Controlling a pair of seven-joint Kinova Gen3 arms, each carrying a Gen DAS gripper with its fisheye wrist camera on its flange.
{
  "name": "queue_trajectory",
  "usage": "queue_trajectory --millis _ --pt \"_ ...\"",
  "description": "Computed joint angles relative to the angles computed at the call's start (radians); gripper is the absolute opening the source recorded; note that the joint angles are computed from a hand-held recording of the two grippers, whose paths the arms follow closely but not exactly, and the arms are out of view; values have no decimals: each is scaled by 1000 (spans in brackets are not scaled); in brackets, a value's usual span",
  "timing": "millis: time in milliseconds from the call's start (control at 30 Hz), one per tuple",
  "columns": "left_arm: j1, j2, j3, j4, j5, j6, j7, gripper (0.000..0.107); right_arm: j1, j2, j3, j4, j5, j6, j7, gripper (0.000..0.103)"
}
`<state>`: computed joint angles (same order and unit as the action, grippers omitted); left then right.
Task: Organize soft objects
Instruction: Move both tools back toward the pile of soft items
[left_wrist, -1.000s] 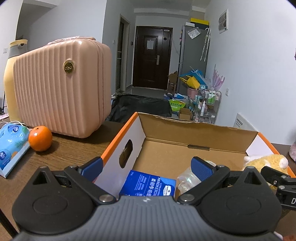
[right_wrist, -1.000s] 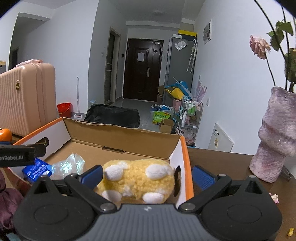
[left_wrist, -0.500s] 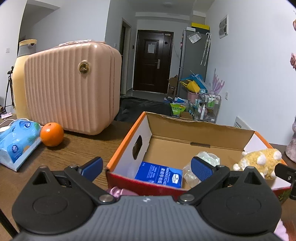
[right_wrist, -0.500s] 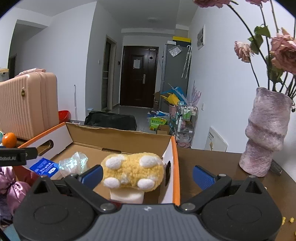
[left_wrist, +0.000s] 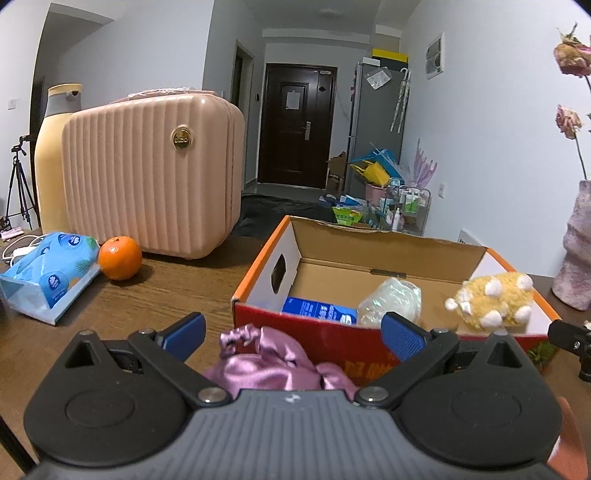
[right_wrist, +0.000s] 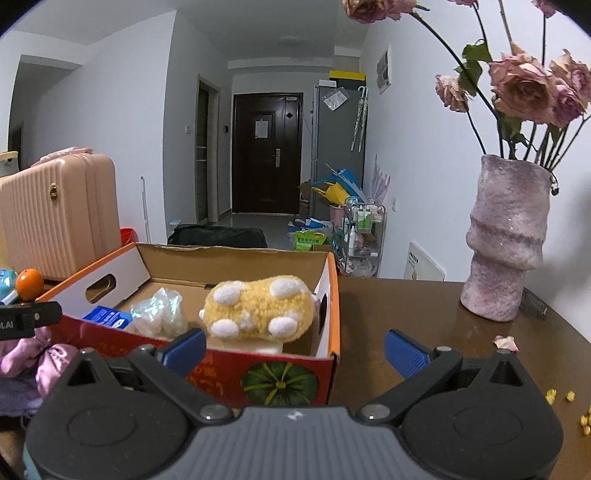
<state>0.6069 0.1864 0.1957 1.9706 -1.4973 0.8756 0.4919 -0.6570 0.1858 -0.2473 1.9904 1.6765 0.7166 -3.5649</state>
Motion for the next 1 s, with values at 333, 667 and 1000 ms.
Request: queue_trajectory --millis 333,667,1000 --pt "35 -49 43 59 21 40 15 103 -45 -50 -35 74 -21 60 -51 103" --pt "71 -94 93 112 51 82 24 103 -113 -99 -80 144 -72 158 -79 103" --pt "115 -131 145 150 91 124 21 103 -187 -143 -134 208 -124 248 -120 103"
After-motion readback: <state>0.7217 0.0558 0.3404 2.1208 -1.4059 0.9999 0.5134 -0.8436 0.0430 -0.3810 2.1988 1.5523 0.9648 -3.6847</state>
